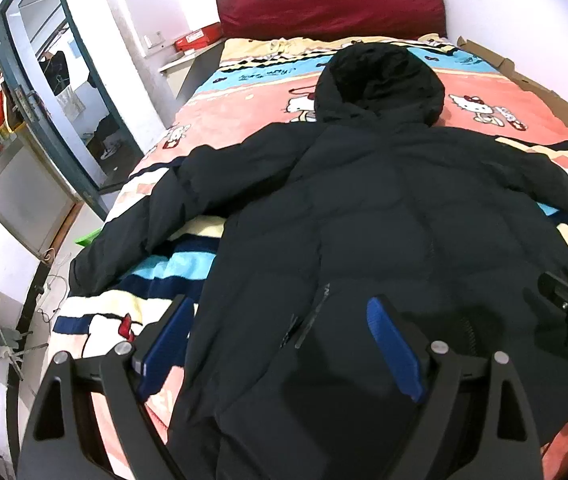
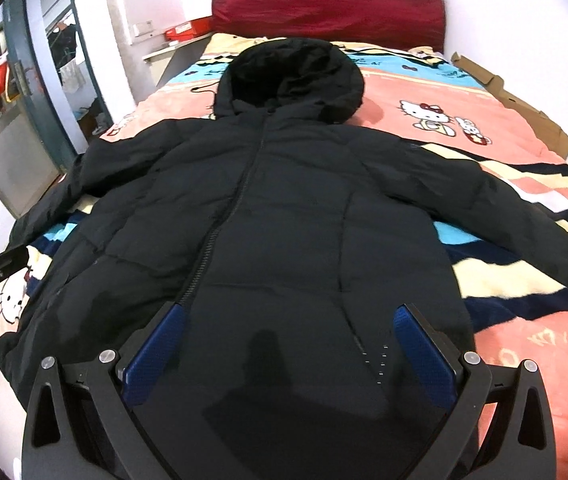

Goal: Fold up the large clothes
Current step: 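Grasp the jacket sleeve cuff with the right gripper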

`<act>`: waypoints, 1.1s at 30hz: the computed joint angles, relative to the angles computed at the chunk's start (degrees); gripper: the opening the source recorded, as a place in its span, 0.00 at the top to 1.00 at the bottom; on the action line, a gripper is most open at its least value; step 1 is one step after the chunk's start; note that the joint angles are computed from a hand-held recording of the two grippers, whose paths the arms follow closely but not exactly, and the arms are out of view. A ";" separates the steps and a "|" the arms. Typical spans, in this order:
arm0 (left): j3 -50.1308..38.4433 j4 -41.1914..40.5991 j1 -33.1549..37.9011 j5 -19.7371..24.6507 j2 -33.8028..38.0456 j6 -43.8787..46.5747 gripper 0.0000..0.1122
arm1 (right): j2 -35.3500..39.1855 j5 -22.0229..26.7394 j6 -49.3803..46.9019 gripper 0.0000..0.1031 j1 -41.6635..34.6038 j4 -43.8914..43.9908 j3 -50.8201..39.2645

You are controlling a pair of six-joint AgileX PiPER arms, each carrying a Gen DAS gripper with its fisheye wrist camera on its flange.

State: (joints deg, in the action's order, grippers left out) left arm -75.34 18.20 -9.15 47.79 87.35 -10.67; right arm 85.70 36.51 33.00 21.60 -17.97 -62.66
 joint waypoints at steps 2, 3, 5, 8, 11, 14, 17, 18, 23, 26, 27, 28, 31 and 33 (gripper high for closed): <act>0.00 -0.14 -0.11 0.11 0.21 0.03 0.21 | -0.30 -0.68 -0.28 0.01 0.20 0.26 0.45; -0.11 -0.29 -0.23 0.10 0.36 -0.03 0.21 | -0.63 -1.22 -0.28 0.01 0.00 0.35 0.87; -0.09 -1.09 -0.15 -0.33 0.33 0.05 0.21 | -1.35 -2.62 -1.77 0.01 -1.41 2.15 1.75; -0.67 -3.18 0.22 -0.97 0.84 0.80 0.21 | -2.57 -3.28 -3.99 0.01 -7.65 3.23 2.59; -1.32 -5.01 0.43 -1.46 1.71 1.93 0.21 | -3.13 -4.85 -7.03 0.01 -17.49 5.68 2.88; -1.57 -5.94 0.47 -1.70 2.16 2.67 0.21 | 0.35 -5.88 -9.00 0.01 -30.96 4.56 -0.60; -2.12 -6.46 0.69 -1.28 3.12 3.46 0.21 | 7.86 -4.28 -15.25 0.01 -43.36 8.97 -8.63; -2.34 -6.46 0.82 -1.24 3.57 3.42 0.21 | 10.17 -3.43 -15.34 0.01 -45.84 8.55 -11.22; -3.53 -5.94 0.95 -0.30 5.68 1.97 0.21 | 24.32 3.94 -19.46 0.01 -57.58 11.17 -28.90; -3.95 -5.24 0.41 0.03 6.43 1.22 0.21 | 29.42 6.56 -24.14 0.01 -61.44 17.31 -34.78; -4.19 -5.06 0.21 0.21 6.63 1.08 0.21 | 30.88 6.97 -25.32 0.01 -62.50 19.01 -36.06; -4.28 -4.90 0.04 0.33 6.63 0.95 0.21 | 31.84 7.18 -27.00 0.01 -63.51 21.16 -36.74; -4.38 -4.67 -0.04 0.18 6.58 0.89 0.21 | 35.05 9.10 -28.56 0.02 -65.85 25.53 -38.71; -4.08 -4.93 0.18 -0.29 6.17 1.06 0.21 | 36.36 9.43 -30.05 0.19 -67.20 28.50 -38.78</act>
